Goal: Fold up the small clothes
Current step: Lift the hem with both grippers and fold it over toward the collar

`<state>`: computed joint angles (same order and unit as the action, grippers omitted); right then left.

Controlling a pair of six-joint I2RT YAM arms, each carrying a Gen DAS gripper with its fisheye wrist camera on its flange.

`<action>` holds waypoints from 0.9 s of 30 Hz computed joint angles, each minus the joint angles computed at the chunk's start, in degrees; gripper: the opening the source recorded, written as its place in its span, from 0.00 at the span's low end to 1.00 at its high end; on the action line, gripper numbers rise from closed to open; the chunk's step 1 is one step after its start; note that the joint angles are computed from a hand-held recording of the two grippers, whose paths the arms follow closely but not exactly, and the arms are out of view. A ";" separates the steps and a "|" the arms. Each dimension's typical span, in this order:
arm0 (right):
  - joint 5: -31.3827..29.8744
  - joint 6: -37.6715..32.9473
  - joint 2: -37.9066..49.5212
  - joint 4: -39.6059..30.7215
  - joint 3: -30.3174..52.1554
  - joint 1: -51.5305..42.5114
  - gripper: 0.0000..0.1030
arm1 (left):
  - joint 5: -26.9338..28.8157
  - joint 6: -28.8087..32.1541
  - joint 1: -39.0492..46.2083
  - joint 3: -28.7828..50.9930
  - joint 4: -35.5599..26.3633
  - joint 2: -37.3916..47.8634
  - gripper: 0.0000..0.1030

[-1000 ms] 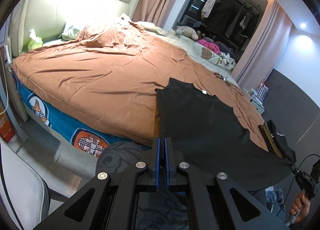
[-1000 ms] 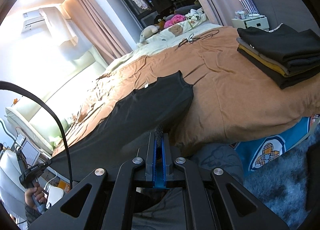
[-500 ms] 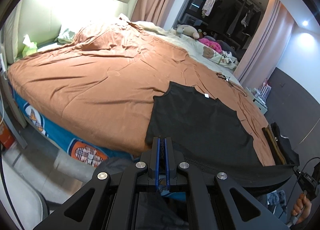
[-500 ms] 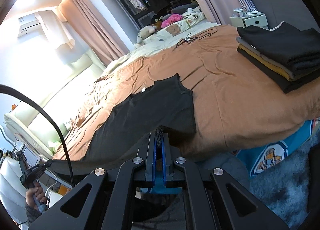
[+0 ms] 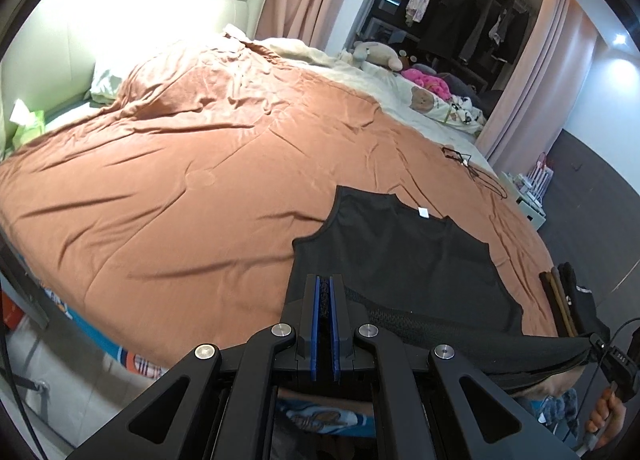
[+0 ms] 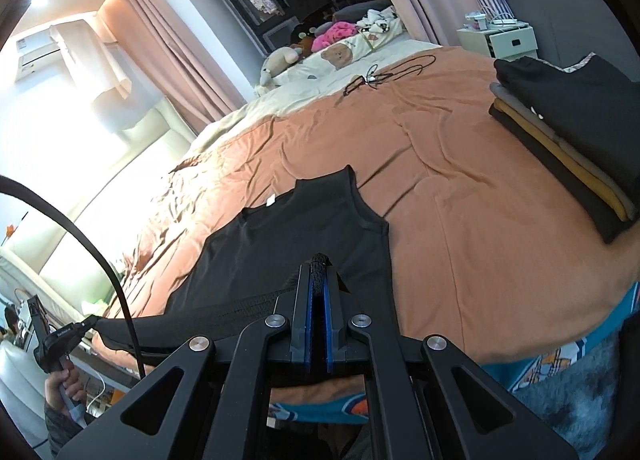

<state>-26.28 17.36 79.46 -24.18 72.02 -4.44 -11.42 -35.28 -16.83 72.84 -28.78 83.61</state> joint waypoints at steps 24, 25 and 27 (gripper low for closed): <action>4.87 0.56 41.33 -16.34 50.19 4.46 0.01 | 7.13 4.25 8.41 44.18 -13.37 40.03 0.04; 5.19 0.21 44.00 -18.31 54.37 4.64 0.01 | 7.23 4.59 8.59 47.15 -14.66 42.09 0.04; 5.56 -0.24 49.69 -22.99 63.97 4.74 0.01 | 7.71 5.20 9.00 53.95 -17.70 46.58 0.04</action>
<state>-20.72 17.12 129.15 -47.16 135.99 0.29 -3.72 -30.08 -7.83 126.79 -46.48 130.19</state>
